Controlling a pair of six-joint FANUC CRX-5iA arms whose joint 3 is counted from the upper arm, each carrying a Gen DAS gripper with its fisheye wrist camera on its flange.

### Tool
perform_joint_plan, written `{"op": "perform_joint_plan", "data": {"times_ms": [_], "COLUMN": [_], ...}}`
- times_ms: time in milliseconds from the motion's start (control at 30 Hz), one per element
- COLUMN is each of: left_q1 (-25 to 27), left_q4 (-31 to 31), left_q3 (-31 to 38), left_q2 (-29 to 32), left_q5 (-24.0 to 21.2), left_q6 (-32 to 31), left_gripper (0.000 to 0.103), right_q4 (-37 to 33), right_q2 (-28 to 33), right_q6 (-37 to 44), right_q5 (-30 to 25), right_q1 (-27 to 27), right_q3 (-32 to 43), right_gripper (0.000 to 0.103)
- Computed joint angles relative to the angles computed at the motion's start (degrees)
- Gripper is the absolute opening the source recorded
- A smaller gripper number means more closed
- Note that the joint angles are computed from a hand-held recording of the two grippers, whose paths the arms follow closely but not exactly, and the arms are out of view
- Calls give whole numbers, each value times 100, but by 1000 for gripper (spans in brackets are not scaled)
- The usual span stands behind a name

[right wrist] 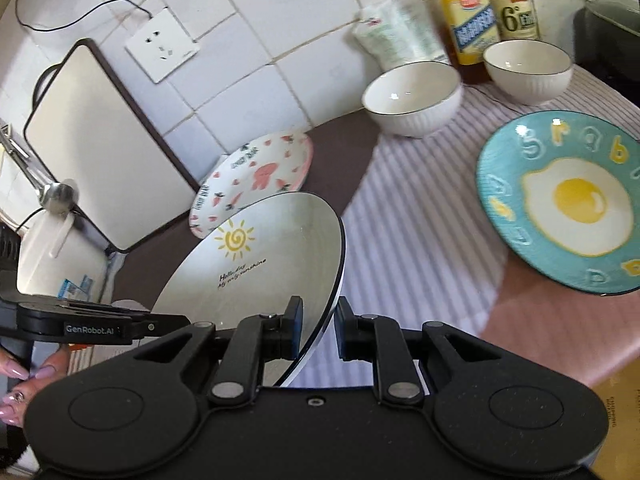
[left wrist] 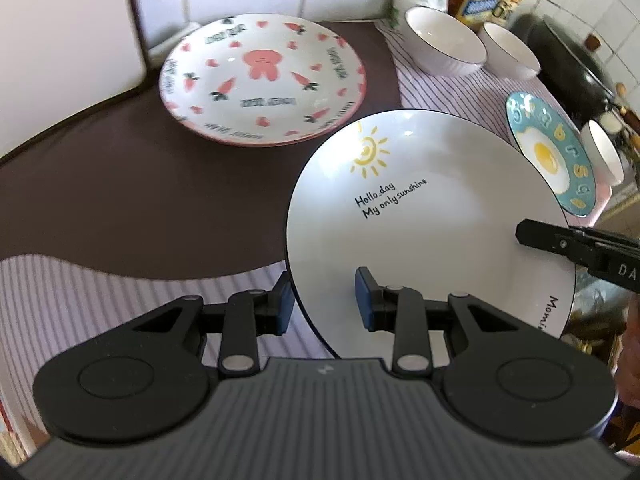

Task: Organize plates and bowls
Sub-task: 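Carry the sun plate with the left gripper toward the blue egg plate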

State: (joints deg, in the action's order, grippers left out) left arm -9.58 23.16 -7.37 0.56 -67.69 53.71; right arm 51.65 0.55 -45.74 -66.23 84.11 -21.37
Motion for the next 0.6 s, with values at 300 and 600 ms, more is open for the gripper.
{"op": "perform_joint_plan", "data": {"times_ms": [300,600], "left_q1": [-459,-643], "left_q4": [-216,-406], "left_q3": [476,853], "left_q2": [600,966], "left_q5": [-45,-439], "left_q6": [-110,32], "left_gripper": [30,30], "right_q4": [-188,-476], "right_q2": [-365,-267], "right_q6": [188,303], "right_q5": [253,7], "right_q1": [-150,-217], "right_q3": [-546,-451], "right_gripper": [21,21]}}
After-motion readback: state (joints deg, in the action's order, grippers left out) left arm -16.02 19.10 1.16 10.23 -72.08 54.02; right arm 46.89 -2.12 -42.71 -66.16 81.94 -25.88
